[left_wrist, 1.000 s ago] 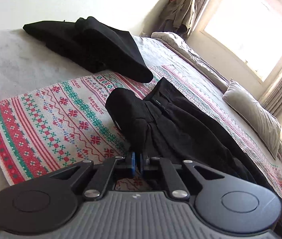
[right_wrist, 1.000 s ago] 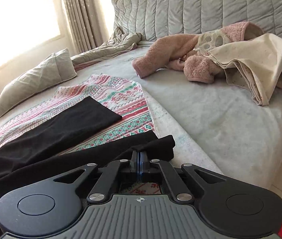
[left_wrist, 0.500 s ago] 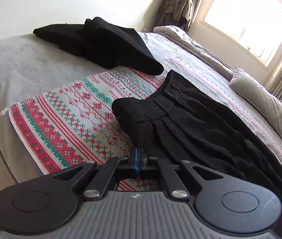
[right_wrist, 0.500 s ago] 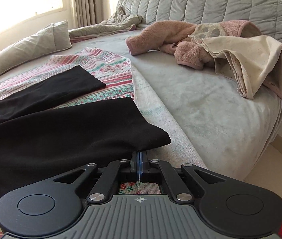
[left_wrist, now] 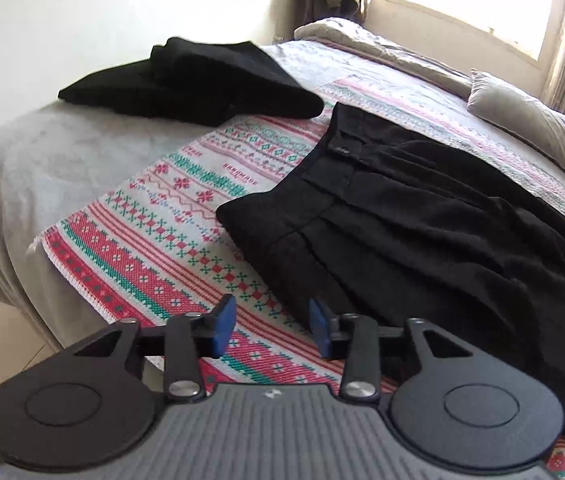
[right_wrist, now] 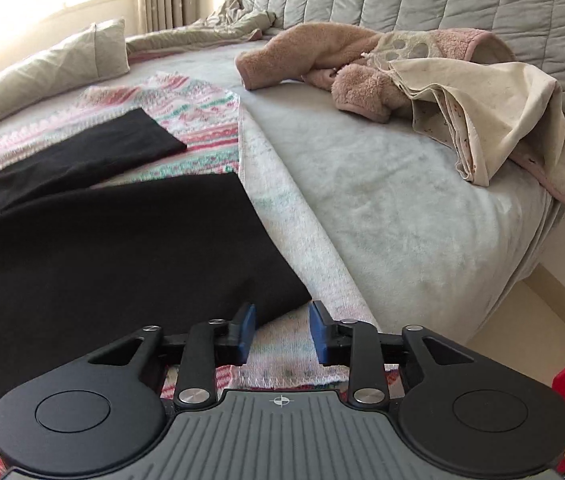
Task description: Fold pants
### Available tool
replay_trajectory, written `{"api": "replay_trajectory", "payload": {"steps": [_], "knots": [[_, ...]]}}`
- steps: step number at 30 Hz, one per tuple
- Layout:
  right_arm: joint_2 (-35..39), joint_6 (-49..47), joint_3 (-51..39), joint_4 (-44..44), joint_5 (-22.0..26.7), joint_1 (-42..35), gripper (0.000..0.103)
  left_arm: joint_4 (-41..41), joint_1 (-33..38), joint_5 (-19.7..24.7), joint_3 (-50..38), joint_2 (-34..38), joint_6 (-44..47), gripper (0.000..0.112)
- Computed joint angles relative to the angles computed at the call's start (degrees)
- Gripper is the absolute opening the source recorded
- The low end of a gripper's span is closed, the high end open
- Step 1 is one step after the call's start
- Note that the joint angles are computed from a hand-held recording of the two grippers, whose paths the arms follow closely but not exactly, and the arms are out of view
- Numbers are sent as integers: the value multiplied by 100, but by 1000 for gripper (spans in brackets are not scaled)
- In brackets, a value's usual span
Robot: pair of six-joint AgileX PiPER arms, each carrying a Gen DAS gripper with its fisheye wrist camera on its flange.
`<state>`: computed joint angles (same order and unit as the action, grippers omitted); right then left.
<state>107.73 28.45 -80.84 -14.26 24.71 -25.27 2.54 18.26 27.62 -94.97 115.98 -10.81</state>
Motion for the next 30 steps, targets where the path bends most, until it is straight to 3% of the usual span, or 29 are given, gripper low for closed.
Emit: {"api": "replay_trajectory", "payload": {"steps": [4, 6, 8, 13, 19, 22, 25, 30], "knots": [[292, -1807, -561, 2015, -182, -339, 34, -249, -368, -187, 163, -264, 493, 80], [709, -2502, -1179, 2835, -7, -466, 54, -956, -575, -156, 71, -265, 1255, 86], [1206, -2931, -1864, 3397, 224, -579, 60, -1723, -782, -8, -77, -188, 2040, 90], [2200, -3299, -3195, 4354, 865, -872, 60, -3106, -1331, 538, -665, 317, 3375, 95], [3003, -3529, -4388, 5050, 1831, -1169, 60, -3294, -1945, 1064, -1986, 1338, 3694, 95], [3186, -3815, -4513, 5837, 2009, -1362, 60, -3395, -2107, 1158, -2458, 1776, 3768, 96], [3346, -3875, -4634, 6449, 2056, -1476, 59, -3385, -2193, 1612, -3333, 2384, 3541, 96], [3414, -4054, -4624, 6778, 1858, -1439, 41, -3345, -2330, 1681, -3891, 2713, 3552, 97]]}}
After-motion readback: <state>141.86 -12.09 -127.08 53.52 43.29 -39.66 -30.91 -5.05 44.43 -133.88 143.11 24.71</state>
